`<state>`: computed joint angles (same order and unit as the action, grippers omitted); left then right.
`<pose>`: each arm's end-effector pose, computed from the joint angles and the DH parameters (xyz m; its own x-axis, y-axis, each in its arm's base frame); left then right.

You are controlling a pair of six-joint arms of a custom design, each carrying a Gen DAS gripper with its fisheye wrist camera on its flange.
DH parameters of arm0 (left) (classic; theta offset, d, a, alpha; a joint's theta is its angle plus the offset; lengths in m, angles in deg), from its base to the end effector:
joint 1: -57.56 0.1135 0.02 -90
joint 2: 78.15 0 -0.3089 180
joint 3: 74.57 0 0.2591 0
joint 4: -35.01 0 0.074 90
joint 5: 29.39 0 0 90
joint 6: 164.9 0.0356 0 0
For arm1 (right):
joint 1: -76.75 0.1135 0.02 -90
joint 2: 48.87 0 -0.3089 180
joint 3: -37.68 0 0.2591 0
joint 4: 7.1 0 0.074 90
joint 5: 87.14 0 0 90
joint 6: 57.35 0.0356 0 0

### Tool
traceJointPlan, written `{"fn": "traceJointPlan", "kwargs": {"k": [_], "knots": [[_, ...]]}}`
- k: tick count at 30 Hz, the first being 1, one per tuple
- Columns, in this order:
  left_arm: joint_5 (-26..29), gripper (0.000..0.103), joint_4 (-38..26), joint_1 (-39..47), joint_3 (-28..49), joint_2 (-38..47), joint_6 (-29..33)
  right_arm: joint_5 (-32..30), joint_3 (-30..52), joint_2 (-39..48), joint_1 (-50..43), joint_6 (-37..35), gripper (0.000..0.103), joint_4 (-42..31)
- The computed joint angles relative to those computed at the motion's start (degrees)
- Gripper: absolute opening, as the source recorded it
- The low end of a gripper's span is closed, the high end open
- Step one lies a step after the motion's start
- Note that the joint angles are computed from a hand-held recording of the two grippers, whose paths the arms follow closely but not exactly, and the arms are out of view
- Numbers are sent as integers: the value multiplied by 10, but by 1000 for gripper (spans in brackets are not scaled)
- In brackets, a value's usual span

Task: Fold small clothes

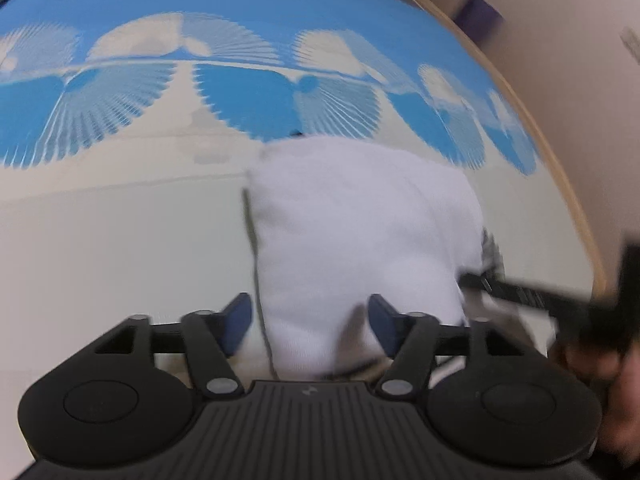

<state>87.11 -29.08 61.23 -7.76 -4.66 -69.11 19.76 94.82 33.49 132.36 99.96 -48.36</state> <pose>0.2250 -0.0015 0.2796 -0.9284 0.0309 -0.3702 0.1840 0.9040 -0.3859 0.1534 0.2058 0.2102 -0.8678 0.2951 -0.3999 0.1985 0.9435 0.2654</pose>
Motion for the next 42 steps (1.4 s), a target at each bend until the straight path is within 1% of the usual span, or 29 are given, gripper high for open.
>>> {"fn": "traceJointPlan", "kwargs": {"k": [2, 3, 4, 5, 6, 8, 9, 10, 12, 15, 16, 18, 19, 20, 21, 22, 23, 24, 25, 27, 31, 33, 34, 36, 37, 38, 40, 41, 42], "knots": [[21, 82, 26, 11, -9, 17, -47, 19, -15, -34, 19, 0, 52, -2], [31, 83, 36, 13, -13, 27, -62, 11, -30, -56, 28, -4, 56, 6], [38, 83, 46, 12, -20, 40, -79, -2, -39, -73, 39, 1, 60, 5], [47, 85, 58, 12, -27, 52, -90, -23, -46, -81, 33, -5, 68, 11], [62, 87, 75, 13, -39, 61, -101, -47, -60, -91, 33, 1, 73, 13], [72, 88, 109, 5, -59, 77, -136, -83, -79, -101, 27, 11, 77, 7], [82, 89, 125, 4, -67, 84, -149, -91, -84, -105, 23, 15, 80, 2], [92, 90, 143, -1, -73, 89, -166, -98, -93, -111, 17, 19, 81, 2], [92, 91, 173, -14, -84, 94, -186, -117, -109, -123, 1, 27, 82, 20], [95, 91, 198, -21, -92, 102, -192, -140, -117, -113, -13, 39, 83, 44], [93, 88, 199, -23, -90, 104, -188, -141, -114, -104, -12, 40, 83, 47], [87, 75, 200, -25, -89, 103, -172, -137, -99, -85, -8, 36, 85, 43], [88, 62, 195, -20, -85, 101, -161, -134, -88, -77, -3, 36, 84, 37], [93, 50, 187, -14, -81, 98, -151, -134, -82, -66, -6, 31, 82, 40], [102, 46, 174, -5, -74, 95, -139, -133, -73, -60, -5, 30, 71, 42], [107, 43, 161, 3, -66, 85, -122, -136, -68, -56, -9, 27, 62, 51], [106, 42, 155, 8, -60, 75, -108, -139, -61, -49, -9, 25, 42, 63], [96, 42, 151, 11, -55, 62, -96, -137, -45, -35, -4, 18, 30, 72], [86, 41, 139, 24, -44, 51, -81, -134, -29, -19, 1, 9, 28, 78], [94, 41, 103, 70, -15, 47, -54, -133, 9, 19, 14, -4, 24, 101], [108, 41, 33, 196, 45, 62, 52, -128, 77, 82, 35, -6, 22, 153], [111, 42, 11, 252, 75, 83, 98, -123, 118, 117, 46, -13, 17, 177], [111, 44, 1, 280, 90, 98, 119, -120, 138, 135, 52, -15, 15, 189], [101, 52, -17, 321, 121, 129, 149, -123, 171, 164, 57, -23, 13, 206], [80, 59, -19, 334, 133, 139, 159, -126, 190, 180, 59, -29, 13, 207], [63, 62, -24, 342, 145, 149, 168, -129, 206, 194, 63, -37, 13, 202], [59, 63, -65, 372, 171, 172, 209, -139, 235, 217, 69, -42, 13, 183], [56, 63, -73, 381, 174, 171, 228, -138, 244, 224, 71, -42, 13, 170], [56, 63, -64, 391, 168, 159, 248, -135, 250, 227, 71, -39, 12, 158]]}}
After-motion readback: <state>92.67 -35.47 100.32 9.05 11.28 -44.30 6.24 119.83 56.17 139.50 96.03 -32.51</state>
